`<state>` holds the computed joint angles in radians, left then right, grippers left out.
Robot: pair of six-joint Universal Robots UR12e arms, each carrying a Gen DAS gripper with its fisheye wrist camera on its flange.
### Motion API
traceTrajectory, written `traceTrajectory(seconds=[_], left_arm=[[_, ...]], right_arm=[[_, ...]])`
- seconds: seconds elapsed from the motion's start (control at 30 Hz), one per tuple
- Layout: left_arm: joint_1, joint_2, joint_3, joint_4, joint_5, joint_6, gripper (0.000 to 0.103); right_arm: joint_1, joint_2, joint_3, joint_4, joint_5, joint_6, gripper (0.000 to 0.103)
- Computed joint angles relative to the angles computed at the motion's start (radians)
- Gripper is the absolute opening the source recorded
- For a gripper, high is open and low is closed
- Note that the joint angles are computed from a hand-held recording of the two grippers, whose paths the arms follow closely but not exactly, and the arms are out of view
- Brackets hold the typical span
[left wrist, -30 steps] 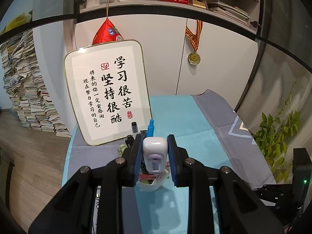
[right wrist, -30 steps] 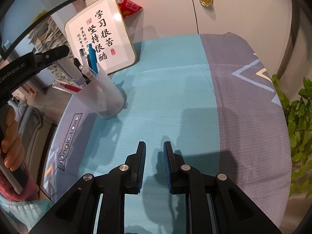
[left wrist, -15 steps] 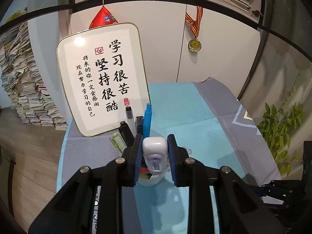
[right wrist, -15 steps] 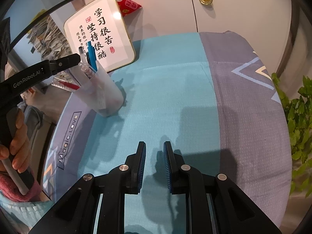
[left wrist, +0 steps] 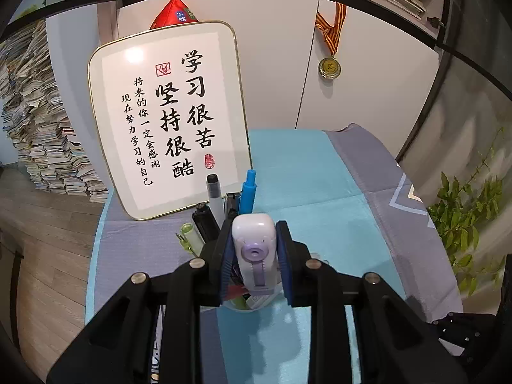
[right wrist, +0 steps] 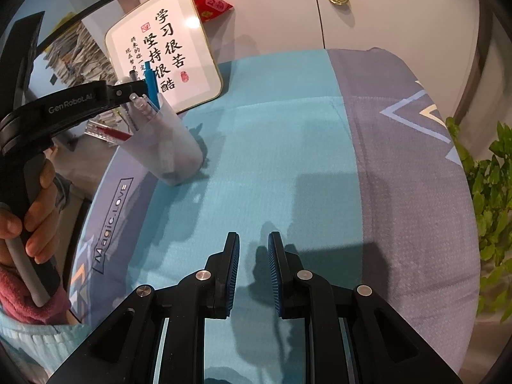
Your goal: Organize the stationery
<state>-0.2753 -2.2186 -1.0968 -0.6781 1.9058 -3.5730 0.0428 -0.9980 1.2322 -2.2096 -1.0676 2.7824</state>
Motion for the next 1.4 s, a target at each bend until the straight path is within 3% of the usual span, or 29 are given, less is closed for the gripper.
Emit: traceTrajectory(seconds=[0.17,0.6,0.73,0.87,0.97,1.13,1.4], left_arm=[[0.001,0.008,-0.011,0.018,-0.009,-0.011,0.033],[-0.027,0.026,-0.044,0.095,0.073,0.049,0.052],[-0.043,0.043,-0.079,0.16,0.112,0.066,0.065],[-0.067,0.053,-0.11,0.216,0.178,0.105,0.071],[-0.087,0.06,-0.126,0.242,0.226,0.149,0.074],[-0.108,0.081,-0.169,0.331,0.246,0.189,0.083],[-0.131,0.12,-0.241,0.39,0.278,0.157,0.089]], right_arm=[[0.0,0.002,-0.004,0.003,-0.001,0.01,0.018],[0.002,-0.004,0.0,0.001,-0.01,0.005,0.018],[0.001,-0.012,0.009,-0.009,-0.012,0.007,0.018],[0.001,-0.02,0.018,-0.023,-0.014,0.013,0.018],[-0.001,-0.033,0.037,-0.062,-0.014,0.03,0.018],[-0.006,-0.058,0.075,-0.141,-0.02,0.065,0.018],[-0.015,-0.118,0.165,-0.289,-0.066,0.119,0.02]])
